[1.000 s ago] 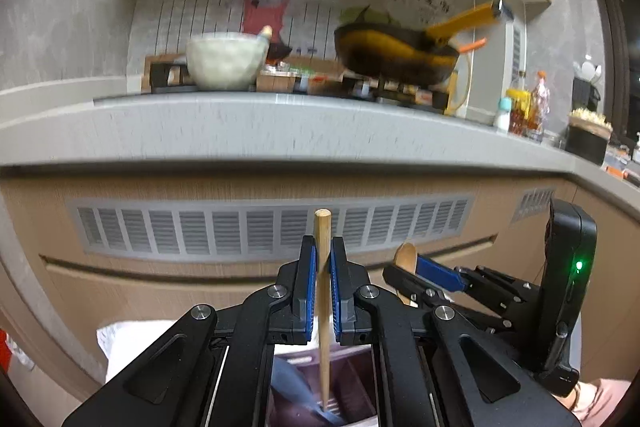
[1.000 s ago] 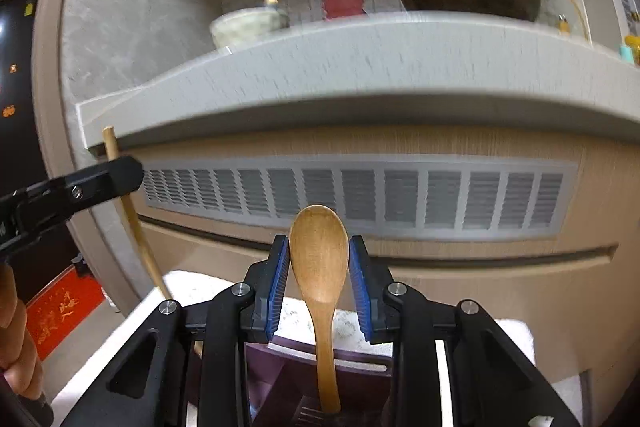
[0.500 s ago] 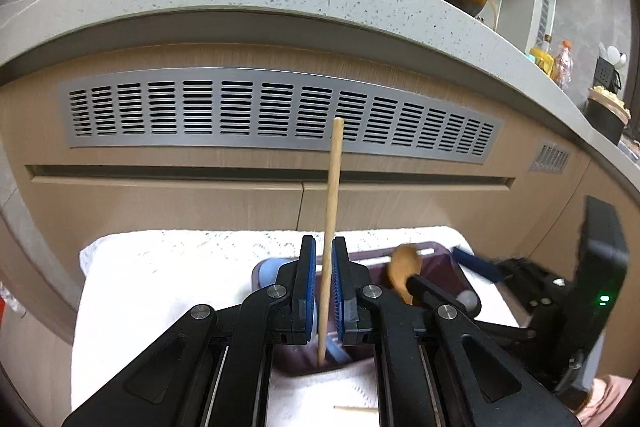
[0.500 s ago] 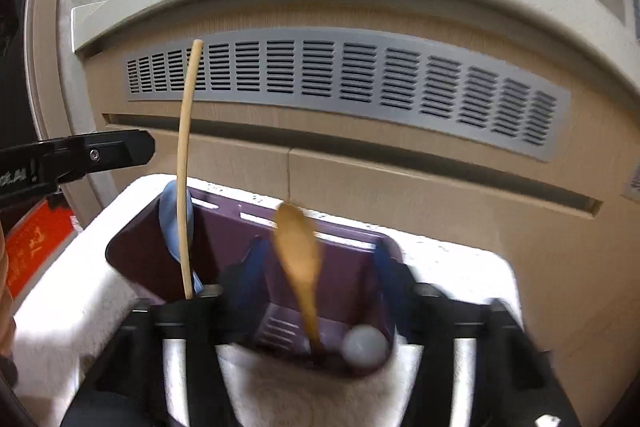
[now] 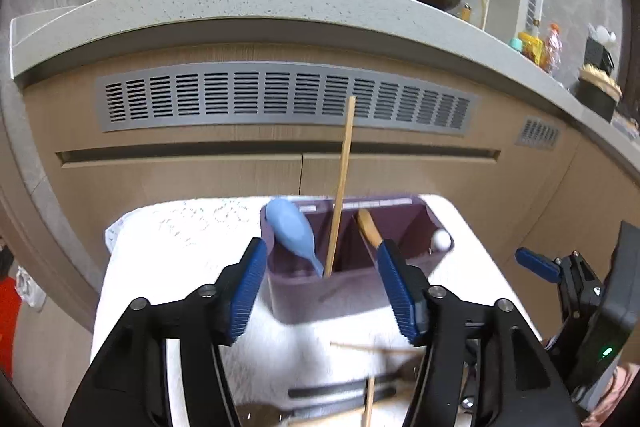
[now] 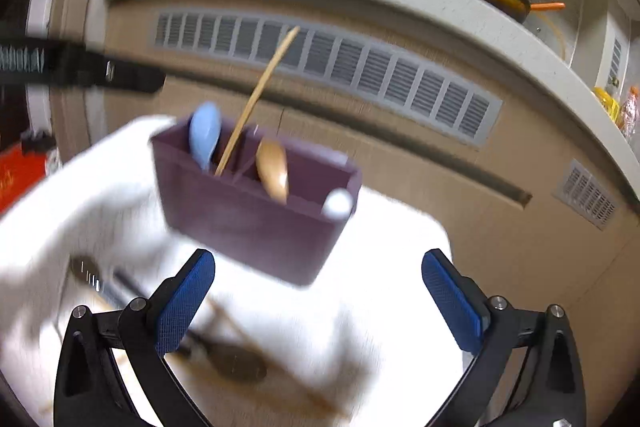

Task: Organize utensils
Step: 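Open both tools to drop the chopstick and wooden spoon into the holder, then grasp a loose wooden chopstick on the table with the right tool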

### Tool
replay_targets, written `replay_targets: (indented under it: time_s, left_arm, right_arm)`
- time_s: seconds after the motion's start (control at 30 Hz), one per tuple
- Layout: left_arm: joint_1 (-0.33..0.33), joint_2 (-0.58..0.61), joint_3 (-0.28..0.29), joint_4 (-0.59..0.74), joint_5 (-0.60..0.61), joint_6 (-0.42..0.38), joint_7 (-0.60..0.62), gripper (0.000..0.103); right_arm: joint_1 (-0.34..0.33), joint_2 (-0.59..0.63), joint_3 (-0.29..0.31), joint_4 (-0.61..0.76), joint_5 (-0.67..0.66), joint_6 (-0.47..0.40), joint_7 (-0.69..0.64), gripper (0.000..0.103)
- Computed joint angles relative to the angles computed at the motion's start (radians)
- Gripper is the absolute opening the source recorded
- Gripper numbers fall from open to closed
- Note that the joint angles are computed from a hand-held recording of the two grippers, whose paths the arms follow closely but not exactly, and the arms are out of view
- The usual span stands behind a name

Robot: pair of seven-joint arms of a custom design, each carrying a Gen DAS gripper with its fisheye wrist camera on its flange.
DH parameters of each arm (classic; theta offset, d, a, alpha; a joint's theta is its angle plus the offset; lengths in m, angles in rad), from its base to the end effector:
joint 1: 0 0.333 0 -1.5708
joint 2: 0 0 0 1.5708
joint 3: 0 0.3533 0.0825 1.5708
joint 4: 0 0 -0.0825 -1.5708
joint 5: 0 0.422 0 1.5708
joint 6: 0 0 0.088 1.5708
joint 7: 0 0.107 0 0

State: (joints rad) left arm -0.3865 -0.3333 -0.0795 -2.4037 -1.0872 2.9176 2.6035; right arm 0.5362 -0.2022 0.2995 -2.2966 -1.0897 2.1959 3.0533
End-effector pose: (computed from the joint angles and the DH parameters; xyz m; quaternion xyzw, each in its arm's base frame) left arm 0.4654 -0.1759 0.5309 -0.4377 0.7682 -0.4357 0.1685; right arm 0.3718 0.3723 0.4720 -0.6278 0.6279 -0.4165 0.1954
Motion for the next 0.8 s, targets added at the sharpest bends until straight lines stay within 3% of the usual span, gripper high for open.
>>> replay_targets:
  time_s: [0.13, 0.27, 0.3, 0.37, 0.43, 0.5, 0.57, 0.67, 0.8]
  left_arm:
    - [0.009, -0.044, 0.005, -0.063, 0.025, -0.017, -0.009, 0.077]
    - [-0.060, -0.053, 0.048, -0.127, -0.074, 0.109, 0.118, 0.080]
    - [-0.059, -0.055, 0.048, -0.142, -0.075, 0.116, 0.131, 0.080]
    - [0.006, -0.056, 0.014, -0.181, 0.052, 0.075, 0.047, 0.080]
    - [0.078, -0.055, -0.017, -0.209, 0.179, 0.024, -0.057, 0.080]
    - [0.117, -0.051, -0.024, -0.225, 0.256, 0.016, -0.137, 0.080]
    - [0.174, -0.056, -0.054, -0.251, 0.356, 0.035, -0.231, 0.081]
    - [0.224, -0.075, -0.073, -0.299, 0.461, 0.102, -0.300, 0.084]
    - [0.205, -0.115, -0.019, -0.350, 0.518, 0.141, -0.304, 0.086]
  right_arm:
    - [0.023, 0.007, -0.008, -0.019, 0.120, 0.029, -0.036, 0.102]
    - [0.025, -0.013, -0.016, -0.076, 0.207, 0.137, -0.018, 0.102]
    - [0.023, -0.017, -0.008, -0.086, 0.201, 0.150, 0.006, 0.102]
    - [0.026, -0.013, -0.004, -0.094, 0.222, 0.173, 0.017, 0.100]
    - [0.031, 0.000, -0.016, -0.092, 0.274, 0.221, -0.024, 0.085]
    - [0.034, 0.021, -0.021, -0.079, 0.320, 0.254, -0.057, 0.063]
    - [0.035, 0.051, -0.019, -0.055, 0.339, 0.276, -0.069, 0.054]
    - [0.038, 0.094, -0.027, -0.020, 0.377, 0.323, -0.083, 0.030]
    - [0.035, 0.150, -0.047, 0.012, 0.420, 0.405, -0.073, 0.021]
